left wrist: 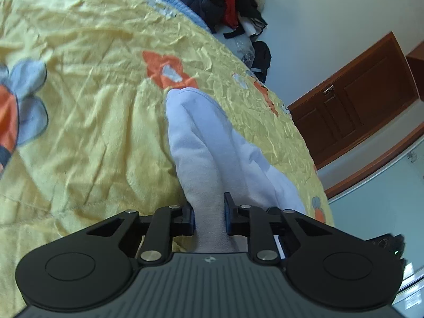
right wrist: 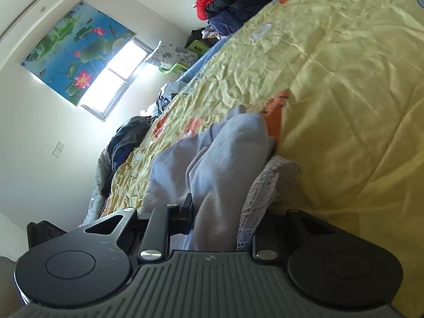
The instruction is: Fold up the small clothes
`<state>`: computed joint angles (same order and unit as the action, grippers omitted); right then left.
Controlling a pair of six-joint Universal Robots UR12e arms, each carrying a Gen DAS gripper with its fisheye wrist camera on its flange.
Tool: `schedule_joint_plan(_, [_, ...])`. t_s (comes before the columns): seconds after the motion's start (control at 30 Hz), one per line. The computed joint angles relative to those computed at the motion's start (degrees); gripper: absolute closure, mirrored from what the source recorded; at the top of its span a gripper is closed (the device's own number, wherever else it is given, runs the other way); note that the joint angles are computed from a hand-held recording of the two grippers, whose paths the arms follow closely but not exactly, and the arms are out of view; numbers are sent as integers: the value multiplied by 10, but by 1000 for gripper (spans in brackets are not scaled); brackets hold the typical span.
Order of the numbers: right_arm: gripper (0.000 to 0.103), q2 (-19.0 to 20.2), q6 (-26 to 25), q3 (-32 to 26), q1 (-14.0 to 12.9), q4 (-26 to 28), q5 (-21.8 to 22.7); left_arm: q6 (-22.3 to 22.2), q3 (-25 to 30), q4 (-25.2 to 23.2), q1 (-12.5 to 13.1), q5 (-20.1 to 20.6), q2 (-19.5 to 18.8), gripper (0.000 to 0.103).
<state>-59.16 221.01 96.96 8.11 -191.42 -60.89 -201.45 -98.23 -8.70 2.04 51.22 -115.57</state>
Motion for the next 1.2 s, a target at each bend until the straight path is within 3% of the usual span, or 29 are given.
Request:
schedule_joint_plan(0.2, [76, 8, 0, -26, 9, -29, 10, 43, 0, 31, 4, 34, 21, 84])
schedule_joint_plan(0.37, [76, 23, 7, -60, 18, -37, 18, 55, 11, 19, 13, 61, 31, 84])
schedule_joint_plan(0.53, [74, 25, -1, -67, 25, 31, 27, 63, 10, -73, 20, 71, 38, 84])
schedule_joint_plan(0.63, [63, 17, 6, -51, 28, 60, 18, 48, -10, -84, 30, 54, 41, 80])
schedule_joint_plan(0.67, [53, 13, 15, -43, 26, 59, 21, 38, -18, -76, 34, 47, 44, 79])
schedule_joint_plan(0.7, [48, 11, 21, -37, 24, 56, 26, 30, -25, -70, 38, 38, 45, 77])
schedule_joint_plan(0.77, [47, 5, 23, -21, 18, 41, 48, 13, -42, -53, 49, 12, 51, 75])
schedule_joint_plan(0.8, [47, 0, 12, -13, 16, 45, 56, 8, -51, -45, 52, 4, 55, 71])
schedule_joint_plan(0.87, [47, -13, -15, 4, 13, 55, 68, 6, -68, -29, 58, -14, 62, 49])
schedule_joint_plan(0.9, [47, -17, -24, 11, 11, 57, 78, 5, -78, -18, 60, -27, 66, 33])
schedule_joint_plan(0.93, [46, -22, -33, 19, 9, 56, 89, 0, -90, -3, 63, -39, 69, 31])
schedule_joint_plan(1.07, [47, -38, -69, 46, 10, 54, 119, 23, -114, 6, 60, -66, 79, 31])
schedule_joint_plan(1.1, [54, -43, -84, 49, 14, 66, 112, 37, -118, 5, 57, -57, 83, 33])
schedule_joint_plan(1.13, [61, -48, -97, 50, 18, 81, 100, 56, -120, 0, 51, -38, 87, 46])
schedule_joint_plan(1.17, [79, -51, -106, 50, 22, 97, 89, 71, -119, -12, 46, -14, 92, 57])
schedule_joint_plan(1.2, [82, -51, -100, 50, 23, 100, 84, 82, -115, -34, 42, 2, 95, 70])
